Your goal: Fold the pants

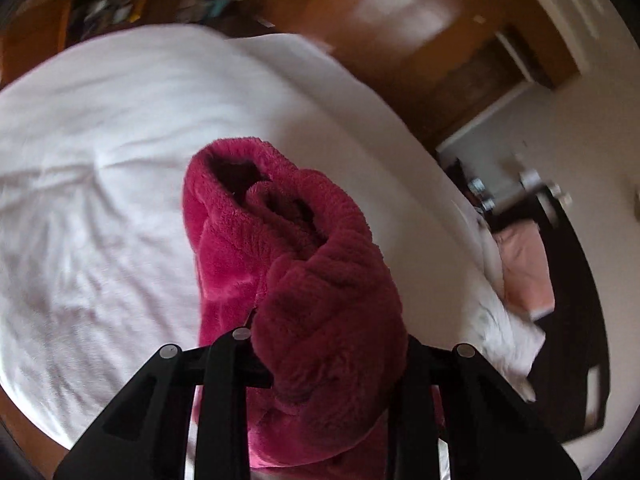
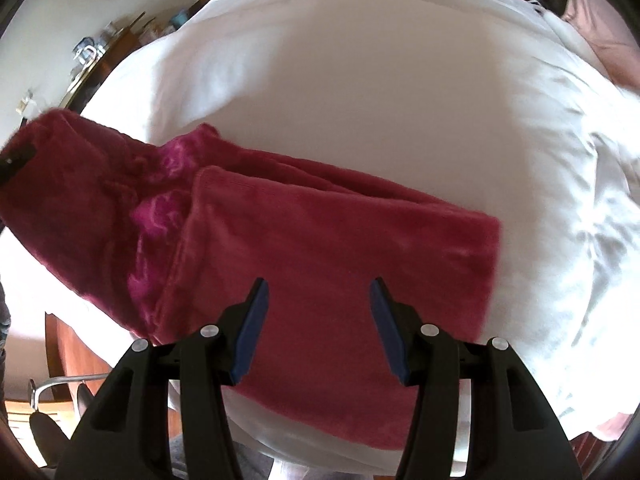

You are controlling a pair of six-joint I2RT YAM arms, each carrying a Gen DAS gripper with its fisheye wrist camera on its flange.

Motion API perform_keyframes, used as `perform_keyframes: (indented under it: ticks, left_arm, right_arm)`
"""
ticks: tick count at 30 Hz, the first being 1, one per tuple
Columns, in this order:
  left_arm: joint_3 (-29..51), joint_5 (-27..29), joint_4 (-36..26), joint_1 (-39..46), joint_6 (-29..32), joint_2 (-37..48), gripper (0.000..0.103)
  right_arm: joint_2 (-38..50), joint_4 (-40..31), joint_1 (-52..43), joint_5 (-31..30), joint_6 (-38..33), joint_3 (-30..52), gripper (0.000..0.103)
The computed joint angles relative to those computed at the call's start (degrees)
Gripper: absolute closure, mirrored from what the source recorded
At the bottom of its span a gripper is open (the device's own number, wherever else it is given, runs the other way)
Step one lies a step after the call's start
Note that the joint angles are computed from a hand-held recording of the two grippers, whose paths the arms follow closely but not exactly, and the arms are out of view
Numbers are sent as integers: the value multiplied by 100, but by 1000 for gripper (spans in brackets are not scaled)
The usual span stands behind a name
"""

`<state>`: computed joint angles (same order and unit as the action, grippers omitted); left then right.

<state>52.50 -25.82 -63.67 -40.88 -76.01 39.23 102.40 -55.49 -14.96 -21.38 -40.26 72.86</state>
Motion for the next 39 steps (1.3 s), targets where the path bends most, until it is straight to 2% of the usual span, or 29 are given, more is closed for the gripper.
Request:
perform_keyframes:
  ticks: [5, 9, 12, 18, 24, 30, 34, 36, 39]
  left_arm:
    - [956, -658, 321, -1372, -228, 1694, 77]
    - [1951, -802, 502, -1989, 107, 3106, 77]
    - [2936, -857, 391, -2364, 453, 4218, 77]
    - [4232, -394, 663, -2501, 1164, 5972, 77]
    - [5458, -16, 499, -2749, 1400, 7392, 77]
    - [6663, 248, 44, -2958, 1767, 8493, 77]
    - [7110, 391, -182, -3004, 1864, 8995, 76]
    - [7142, 549, -153, -2976, 1829, 9132, 72]
    - [6754, 738, 172, -2963, 1786, 9028, 65]
  right_arm:
    - [221, -274, -622, -171, -433, 255, 49]
    - [464, -514, -1146, -287, -809, 538, 49]
    - [710, -689, -1471, -308, -1010, 809, 49]
    - [1439, -1123, -2111, -327, -1264, 1703, 49]
    - [1969, -1462, -2585, -317, -1373, 2431, 49]
    - [2323, -1674, -2779, -293, -1296, 2921, 49]
    - [2391, -1747, -2826, -277, -1338, 3015, 49]
    - [2404, -1761, -2828, -253, -1352, 3027, 49]
    - [2448, -1790, -2814, -218, -1349, 3077, 49]
